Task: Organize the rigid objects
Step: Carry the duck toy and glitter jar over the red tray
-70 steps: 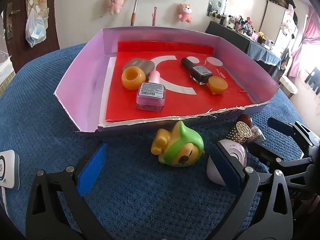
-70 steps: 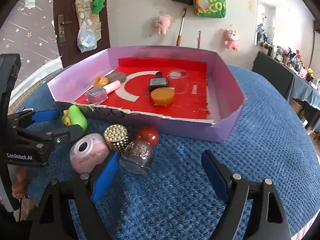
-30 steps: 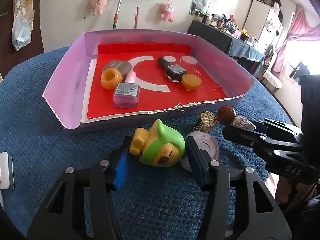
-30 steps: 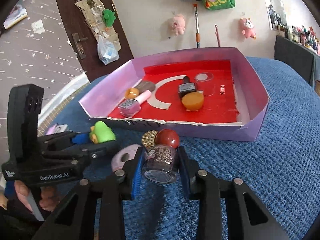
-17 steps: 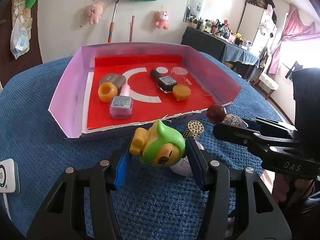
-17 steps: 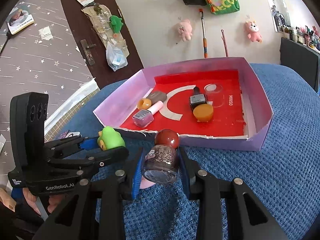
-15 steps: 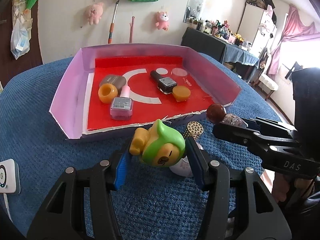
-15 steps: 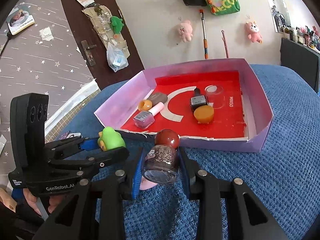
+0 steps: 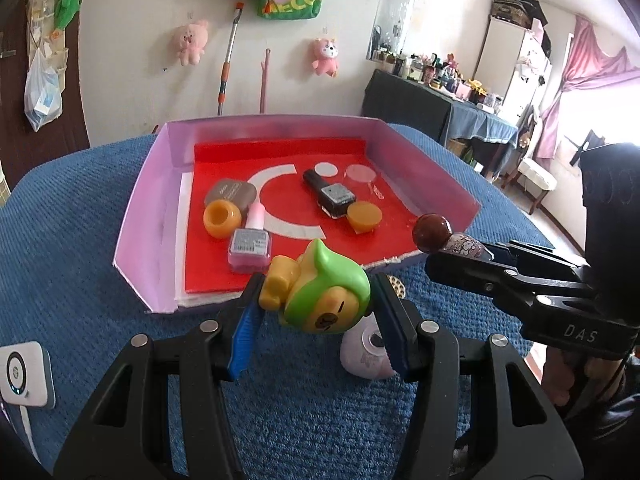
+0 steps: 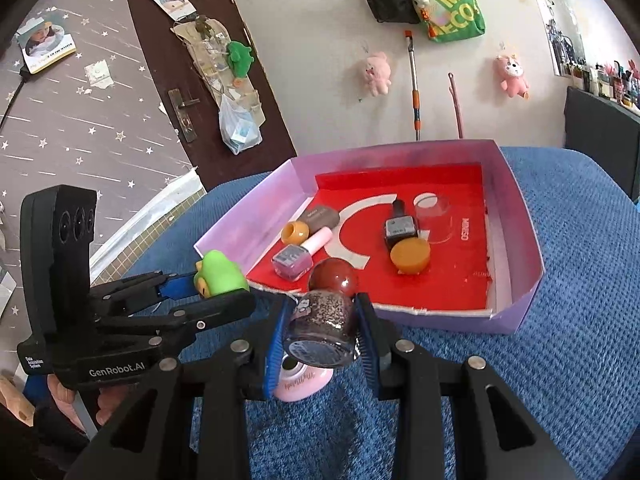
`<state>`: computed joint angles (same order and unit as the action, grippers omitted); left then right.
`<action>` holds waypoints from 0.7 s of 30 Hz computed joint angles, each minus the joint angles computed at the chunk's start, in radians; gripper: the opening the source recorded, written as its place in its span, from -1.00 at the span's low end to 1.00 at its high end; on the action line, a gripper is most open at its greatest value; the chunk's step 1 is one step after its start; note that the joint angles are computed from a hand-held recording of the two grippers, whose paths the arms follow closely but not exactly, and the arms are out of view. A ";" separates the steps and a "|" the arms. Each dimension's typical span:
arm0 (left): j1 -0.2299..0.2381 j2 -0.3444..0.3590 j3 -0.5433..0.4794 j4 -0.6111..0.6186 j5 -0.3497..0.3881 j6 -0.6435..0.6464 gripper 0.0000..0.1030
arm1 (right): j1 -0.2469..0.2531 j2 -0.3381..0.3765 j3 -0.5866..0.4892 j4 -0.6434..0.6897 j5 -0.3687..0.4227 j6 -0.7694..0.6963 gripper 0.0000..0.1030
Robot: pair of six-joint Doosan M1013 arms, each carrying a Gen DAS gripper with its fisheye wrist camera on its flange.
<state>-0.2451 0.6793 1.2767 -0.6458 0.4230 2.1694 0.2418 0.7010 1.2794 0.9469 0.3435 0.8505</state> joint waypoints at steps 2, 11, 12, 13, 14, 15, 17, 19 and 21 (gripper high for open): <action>0.000 0.003 -0.007 0.007 -0.002 -0.005 -0.01 | -0.001 0.003 -0.009 -0.014 -0.002 0.011 -0.32; 0.000 0.030 -0.059 0.047 0.009 -0.043 -0.01 | -0.002 0.029 -0.064 -0.136 0.013 0.109 -0.32; 0.000 0.031 -0.060 0.047 0.011 -0.043 -0.01 | -0.003 0.033 -0.070 -0.146 0.017 0.120 -0.31; -0.001 0.030 -0.060 0.053 0.011 -0.048 -0.01 | -0.006 0.038 -0.079 -0.151 0.026 0.130 -0.31; -0.001 0.034 -0.068 0.060 0.015 -0.056 -0.01 | -0.009 0.043 -0.087 -0.152 0.036 0.137 -0.31; -0.001 0.039 -0.076 0.067 0.021 -0.063 -0.01 | -0.010 0.046 -0.092 -0.155 0.040 0.142 -0.31; 0.001 0.049 -0.093 0.073 0.036 -0.076 -0.01 | -0.012 0.054 -0.107 -0.186 0.049 0.173 -0.32; 0.002 0.060 -0.110 0.078 0.052 -0.088 -0.01 | -0.012 0.062 -0.122 -0.222 0.055 0.204 -0.31; 0.002 0.070 -0.124 0.096 0.064 -0.109 -0.01 | -0.011 0.071 -0.137 -0.254 0.063 0.229 -0.31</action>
<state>-0.2427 0.7495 1.1522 -0.5499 0.4869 2.0607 0.2303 0.7716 1.1427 0.6929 0.4067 1.0800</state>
